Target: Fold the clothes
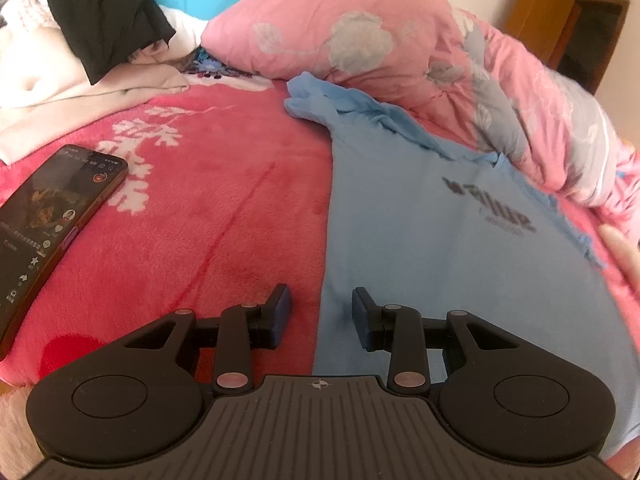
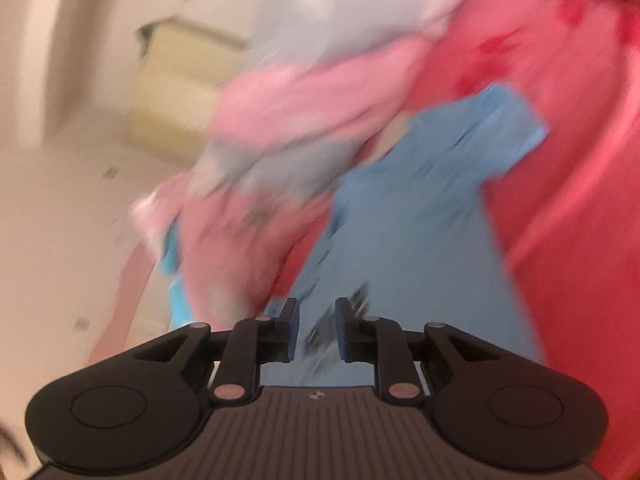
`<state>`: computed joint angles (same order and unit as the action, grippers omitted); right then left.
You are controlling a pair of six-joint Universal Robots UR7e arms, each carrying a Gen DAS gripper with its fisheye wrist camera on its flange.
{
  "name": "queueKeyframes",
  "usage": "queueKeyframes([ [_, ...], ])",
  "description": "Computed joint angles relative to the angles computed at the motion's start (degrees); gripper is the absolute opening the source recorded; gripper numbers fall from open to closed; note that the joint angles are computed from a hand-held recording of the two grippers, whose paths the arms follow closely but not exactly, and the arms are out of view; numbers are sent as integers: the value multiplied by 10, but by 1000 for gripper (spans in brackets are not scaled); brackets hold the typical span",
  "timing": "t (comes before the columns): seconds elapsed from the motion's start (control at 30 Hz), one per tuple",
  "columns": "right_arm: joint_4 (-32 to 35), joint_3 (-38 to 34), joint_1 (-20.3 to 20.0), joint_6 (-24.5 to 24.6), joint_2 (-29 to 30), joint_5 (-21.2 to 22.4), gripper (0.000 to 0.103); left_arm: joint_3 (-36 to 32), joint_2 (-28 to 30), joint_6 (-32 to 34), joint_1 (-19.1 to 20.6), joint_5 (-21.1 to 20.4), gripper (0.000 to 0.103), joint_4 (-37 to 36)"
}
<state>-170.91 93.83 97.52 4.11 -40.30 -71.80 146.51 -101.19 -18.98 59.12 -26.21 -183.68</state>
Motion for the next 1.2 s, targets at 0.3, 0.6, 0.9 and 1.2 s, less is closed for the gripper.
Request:
queueKeyframes([
  [0.3,-38,50,12,-203,55,-38,22,-74,14,-20,59,-80,29,66],
  [0.6,-149,79,2,-272,87,-34,22,-94,62,10,54,-29,1,82],
  [0.9,-164,91,0,-285,86,-38,21,-90,40,-7,80,-64,3,48],
  [1.2,-162,90,0,-281,86,-39,21,-144,56,7,131,-145,24,32],
])
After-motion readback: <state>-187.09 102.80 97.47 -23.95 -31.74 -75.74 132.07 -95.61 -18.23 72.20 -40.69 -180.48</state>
